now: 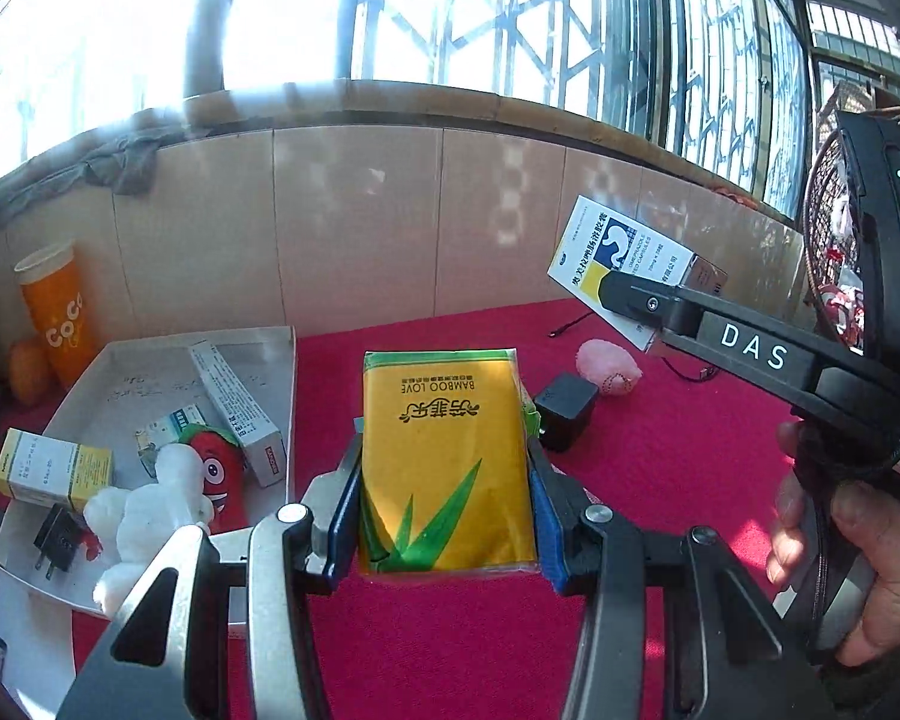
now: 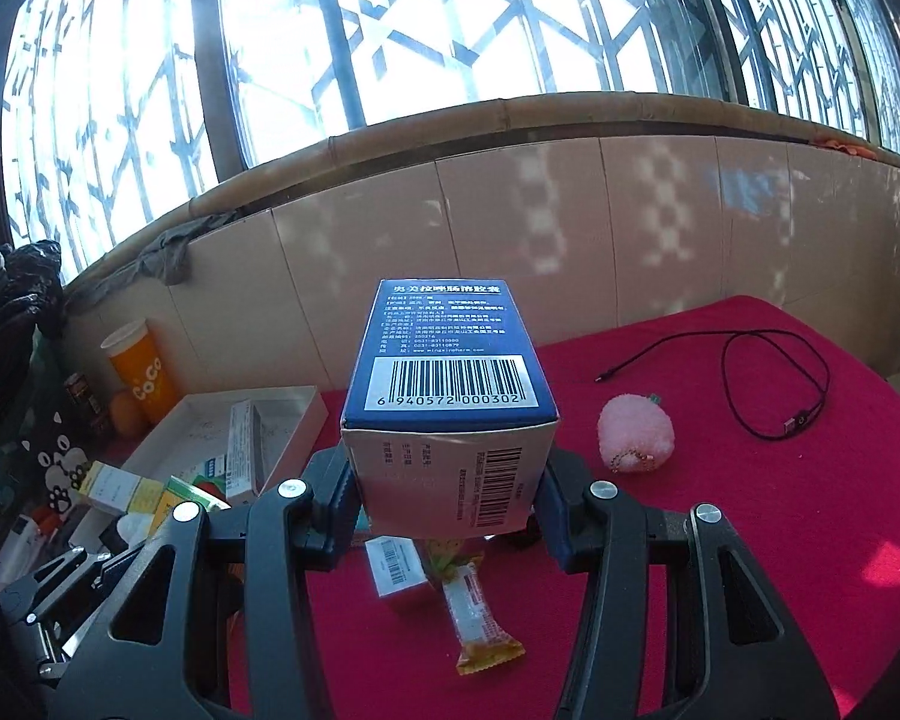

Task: Organize objects
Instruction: 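Carry the tissue pack and blue-white box into the tray and release both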

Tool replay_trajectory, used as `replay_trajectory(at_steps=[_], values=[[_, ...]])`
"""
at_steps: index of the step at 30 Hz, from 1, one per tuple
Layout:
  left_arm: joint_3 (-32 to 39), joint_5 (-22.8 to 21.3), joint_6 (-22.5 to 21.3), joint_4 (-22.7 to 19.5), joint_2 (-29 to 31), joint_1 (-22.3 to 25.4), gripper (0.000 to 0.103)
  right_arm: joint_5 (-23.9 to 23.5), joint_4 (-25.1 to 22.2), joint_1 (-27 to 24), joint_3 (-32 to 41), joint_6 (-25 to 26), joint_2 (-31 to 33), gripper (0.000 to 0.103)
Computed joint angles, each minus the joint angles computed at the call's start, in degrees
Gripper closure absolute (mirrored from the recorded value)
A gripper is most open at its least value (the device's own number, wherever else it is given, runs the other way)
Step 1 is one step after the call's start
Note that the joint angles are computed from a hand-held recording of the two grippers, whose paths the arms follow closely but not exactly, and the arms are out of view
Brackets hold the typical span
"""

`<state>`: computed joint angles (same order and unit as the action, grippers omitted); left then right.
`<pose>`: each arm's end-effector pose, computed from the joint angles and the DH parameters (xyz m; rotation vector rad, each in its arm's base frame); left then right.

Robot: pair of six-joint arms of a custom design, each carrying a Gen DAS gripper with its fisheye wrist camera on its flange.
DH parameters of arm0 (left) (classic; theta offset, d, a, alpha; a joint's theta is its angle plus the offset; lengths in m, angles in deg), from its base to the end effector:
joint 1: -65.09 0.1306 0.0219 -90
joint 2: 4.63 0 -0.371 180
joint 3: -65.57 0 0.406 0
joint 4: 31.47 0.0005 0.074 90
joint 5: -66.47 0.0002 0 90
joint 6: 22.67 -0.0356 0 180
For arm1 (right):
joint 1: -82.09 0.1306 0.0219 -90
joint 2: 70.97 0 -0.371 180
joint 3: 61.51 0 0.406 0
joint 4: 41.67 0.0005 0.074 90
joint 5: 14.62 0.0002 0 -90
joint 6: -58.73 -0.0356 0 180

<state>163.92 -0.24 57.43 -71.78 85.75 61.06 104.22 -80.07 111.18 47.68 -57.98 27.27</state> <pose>0.5142 -0.0508 0.5006 0.4894 2.0484 -0.3717 0.5040 0.2602 0.5262 0.2659 1.9703 0.1119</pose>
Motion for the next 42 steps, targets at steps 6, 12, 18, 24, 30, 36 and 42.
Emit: replay_trajectory(at_steps=[6, 12, 18, 24, 30, 36, 42], values=[[0.78, 0.29, 1.64, 0.74, 0.53, 1.88, 0.055, -0.63, -0.72, 1.14, 1.83, 1.24, 1.53, 0.054], [1.77, 0.69, 4.14, 1.66, 1.28, 4.17, 0.055, -1.31, -1.83, 2.32, 4.24, 2.80, 3.49, 0.054], [2.58, 1.10, 5.89, 2.20, 2.12, 6.13, 0.055, -1.74, -2.80, 3.52, 6.72, 4.32, 5.51, 0.054], [3.32, 1.19, 7.71, 2.65, 3.22, 8.40, 0.055, -2.48, -4.24, 4.63, 10.31, 5.94, 8.23, 0.054], [4.60, 1.05, 8.98, 2.45, 4.72, 10.69, 0.055, -3.22, -6.27, 5.72, 15.09, 7.27, 11.75, 0.054], [6.51, 0.87, 10.83, 2.02, 6.87, 13.27, 0.055, -5.51, -8.99, 6.84, 21.17, 8.52, 16.25, 0.054], [12.22, -0.61, 11.75, -0.12, 11.41, 15.31, 0.055, -7.93, -13.31, 7.40, 29.25, 9.21, 22.03, 0.054]])
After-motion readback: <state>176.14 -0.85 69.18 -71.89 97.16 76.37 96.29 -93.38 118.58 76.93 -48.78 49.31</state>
